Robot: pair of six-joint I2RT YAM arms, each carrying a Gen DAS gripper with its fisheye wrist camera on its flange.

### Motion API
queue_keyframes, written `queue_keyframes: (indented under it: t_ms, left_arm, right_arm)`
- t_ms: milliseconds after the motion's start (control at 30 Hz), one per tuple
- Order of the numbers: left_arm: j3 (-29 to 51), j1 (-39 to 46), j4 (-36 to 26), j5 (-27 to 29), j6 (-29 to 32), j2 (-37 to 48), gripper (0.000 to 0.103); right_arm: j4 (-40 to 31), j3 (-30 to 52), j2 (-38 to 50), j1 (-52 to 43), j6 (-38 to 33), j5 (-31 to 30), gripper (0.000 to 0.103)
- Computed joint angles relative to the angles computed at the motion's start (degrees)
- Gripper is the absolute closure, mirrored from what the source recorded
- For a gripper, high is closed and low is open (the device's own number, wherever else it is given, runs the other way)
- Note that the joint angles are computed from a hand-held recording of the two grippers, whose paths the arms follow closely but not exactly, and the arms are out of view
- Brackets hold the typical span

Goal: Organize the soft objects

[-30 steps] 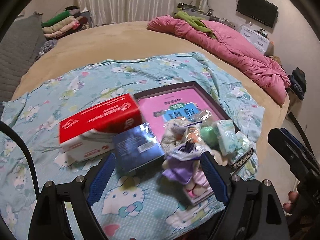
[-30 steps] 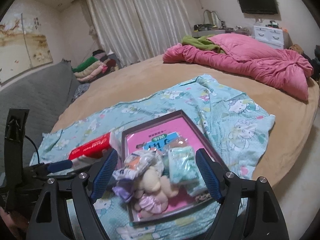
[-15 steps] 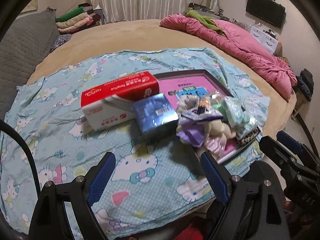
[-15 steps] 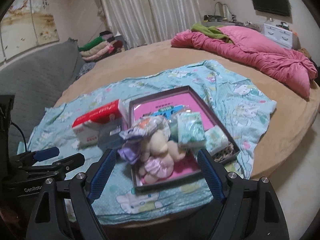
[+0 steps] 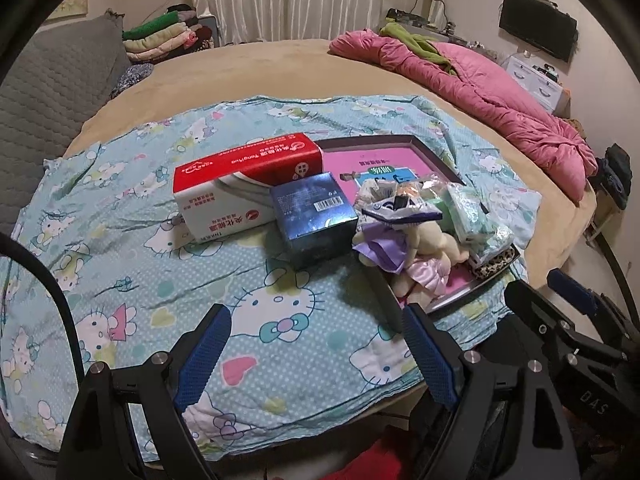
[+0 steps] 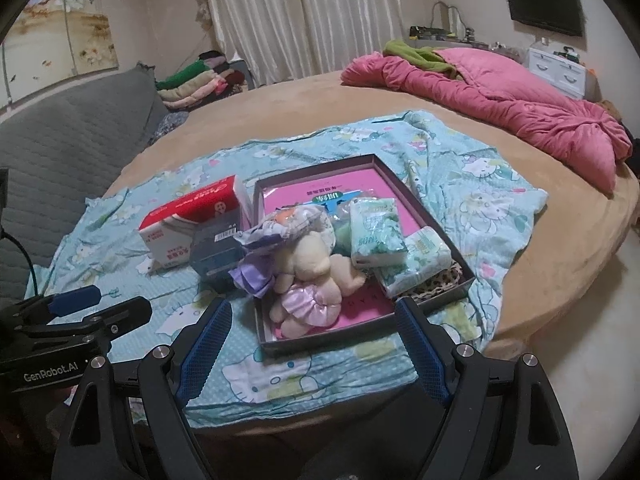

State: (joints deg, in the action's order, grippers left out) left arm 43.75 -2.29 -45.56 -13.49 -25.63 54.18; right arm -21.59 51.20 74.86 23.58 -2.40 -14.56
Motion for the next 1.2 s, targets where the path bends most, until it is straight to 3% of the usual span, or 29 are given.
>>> queue_keyframes:
  t_ms: [1200]
  left_arm:
    - [-0.27,0.05,-0.37,0.42,0.03,0.57,0.017]
  right_arm:
    - [-0.61,0.07,1.1,0.9,0.31,1.13,0.019]
